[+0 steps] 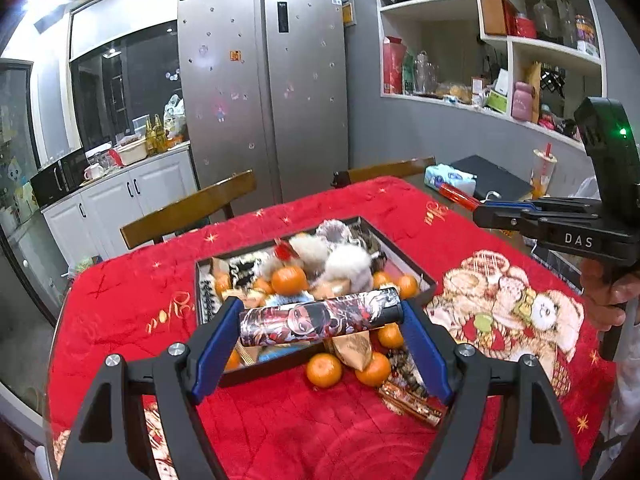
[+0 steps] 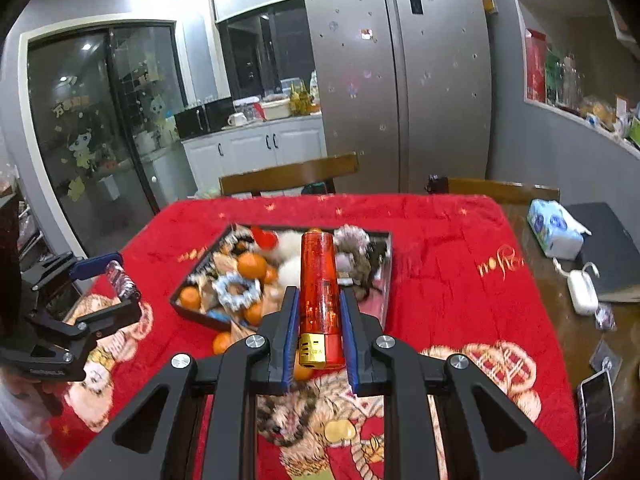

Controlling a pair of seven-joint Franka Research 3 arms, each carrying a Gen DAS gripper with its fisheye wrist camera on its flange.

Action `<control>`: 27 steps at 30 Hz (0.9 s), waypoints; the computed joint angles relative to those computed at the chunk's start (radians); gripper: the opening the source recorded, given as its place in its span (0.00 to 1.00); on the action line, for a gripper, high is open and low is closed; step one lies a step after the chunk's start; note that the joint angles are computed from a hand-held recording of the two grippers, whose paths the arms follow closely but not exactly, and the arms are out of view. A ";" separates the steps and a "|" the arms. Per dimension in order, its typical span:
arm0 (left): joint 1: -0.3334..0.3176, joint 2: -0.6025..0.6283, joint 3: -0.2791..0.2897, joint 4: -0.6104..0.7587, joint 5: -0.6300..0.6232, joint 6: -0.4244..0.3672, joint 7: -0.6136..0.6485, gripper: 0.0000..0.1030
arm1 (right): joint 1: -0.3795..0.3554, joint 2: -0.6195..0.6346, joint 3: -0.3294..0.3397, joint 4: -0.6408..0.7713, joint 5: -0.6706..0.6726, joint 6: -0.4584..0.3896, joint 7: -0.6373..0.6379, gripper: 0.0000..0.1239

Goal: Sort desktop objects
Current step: 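Lift the patterned tube and red lighter and carry both over the tray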

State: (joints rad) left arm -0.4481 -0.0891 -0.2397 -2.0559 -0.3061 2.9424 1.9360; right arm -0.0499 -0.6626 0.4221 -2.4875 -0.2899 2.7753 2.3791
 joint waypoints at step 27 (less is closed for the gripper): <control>0.141 0.343 -0.089 0.473 0.179 -0.149 -0.117 0.78 | 0.109 0.409 -0.156 0.293 -0.074 0.063 -0.088 0.16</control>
State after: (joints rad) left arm -0.3074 0.2536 -0.3290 -1.5828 -0.1268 2.7932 1.8188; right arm 0.0594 -0.2536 0.2658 -2.1945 -0.3642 2.8385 2.2912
